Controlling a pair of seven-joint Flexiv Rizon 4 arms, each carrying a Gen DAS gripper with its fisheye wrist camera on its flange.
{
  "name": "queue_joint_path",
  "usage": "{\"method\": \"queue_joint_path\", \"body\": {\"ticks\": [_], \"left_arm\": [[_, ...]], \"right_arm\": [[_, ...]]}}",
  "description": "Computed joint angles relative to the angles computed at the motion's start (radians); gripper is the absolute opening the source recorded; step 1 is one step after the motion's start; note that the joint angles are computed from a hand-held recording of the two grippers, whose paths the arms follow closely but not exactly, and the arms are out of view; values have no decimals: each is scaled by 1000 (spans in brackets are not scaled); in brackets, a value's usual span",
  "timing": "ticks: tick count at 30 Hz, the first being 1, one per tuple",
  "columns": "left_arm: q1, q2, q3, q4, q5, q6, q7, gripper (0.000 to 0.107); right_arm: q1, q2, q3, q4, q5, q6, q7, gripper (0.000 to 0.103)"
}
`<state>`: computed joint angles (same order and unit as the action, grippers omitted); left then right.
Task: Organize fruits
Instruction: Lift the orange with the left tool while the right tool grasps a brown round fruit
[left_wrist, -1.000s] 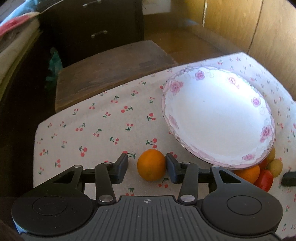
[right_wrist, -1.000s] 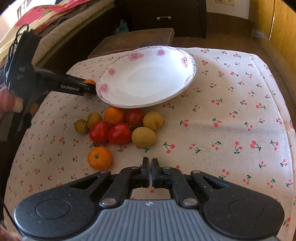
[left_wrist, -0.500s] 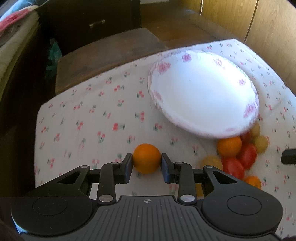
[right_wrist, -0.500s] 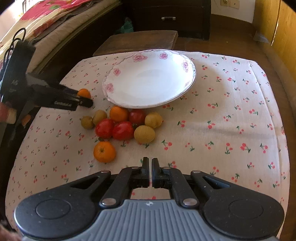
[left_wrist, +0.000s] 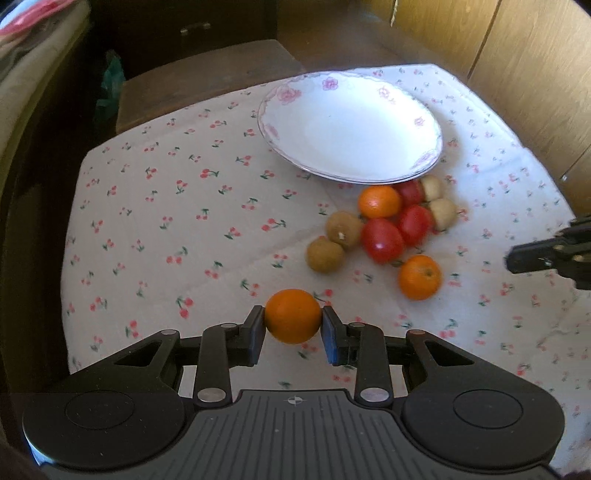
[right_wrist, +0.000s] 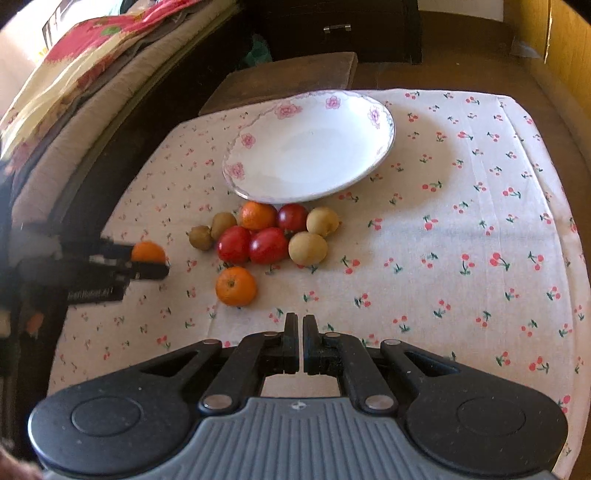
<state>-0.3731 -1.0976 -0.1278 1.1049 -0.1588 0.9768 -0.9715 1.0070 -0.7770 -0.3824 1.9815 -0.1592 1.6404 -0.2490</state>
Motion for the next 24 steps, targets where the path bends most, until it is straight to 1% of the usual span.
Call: {"method": "queue_joint_path", "body": {"ticks": [1,2,3,5,7,9,12,14,16,17,20,24], "left_arm": [[6,8,-8,20,-9,13,-8,40],[11,15,-13,37,-15,21,-13,40],[14,21,-15,49,-19,28,-20,40],[16,23,-17,61,-29,36,-37,40],[19,23,-21,72,-39,49,-53,40],[25,20,-31,74,-49,49,-57,40],[31,22,-43,86,-56,57,-49,40],[33,20,-47,84,-63,57,-49,40],[34,18,-47,82,-68,57,-52,40],[34,17,-46,80,-70,57,-55,40],[35,15,-47,79,-74,58,-57,40],[32,8,-45,68,-77,51,-67,40]], "right_arm": [[-6,0,0,-4,-7,-6,6,6],[-40,3,32,-17,-9,-17,-12,6],[-52,0,40,-25,-11,-19,-11,6],[-39,-17,10,-40,-7,-33,19,7],[-82,-24,43,-72,-23,-65,21,8],[-123,-33,73,-100,-44,-74,21,9],[-131,-46,64,-124,-67,-79,42,18],[-148,-54,71,-143,-81,-75,42,29],[-166,-65,83,-166,-94,-84,38,32],[-180,-71,96,-184,-104,-106,34,35],[-186,-80,95,-207,-140,-153,41,36],[-220,-84,122,-212,-154,-140,57,36]]}}
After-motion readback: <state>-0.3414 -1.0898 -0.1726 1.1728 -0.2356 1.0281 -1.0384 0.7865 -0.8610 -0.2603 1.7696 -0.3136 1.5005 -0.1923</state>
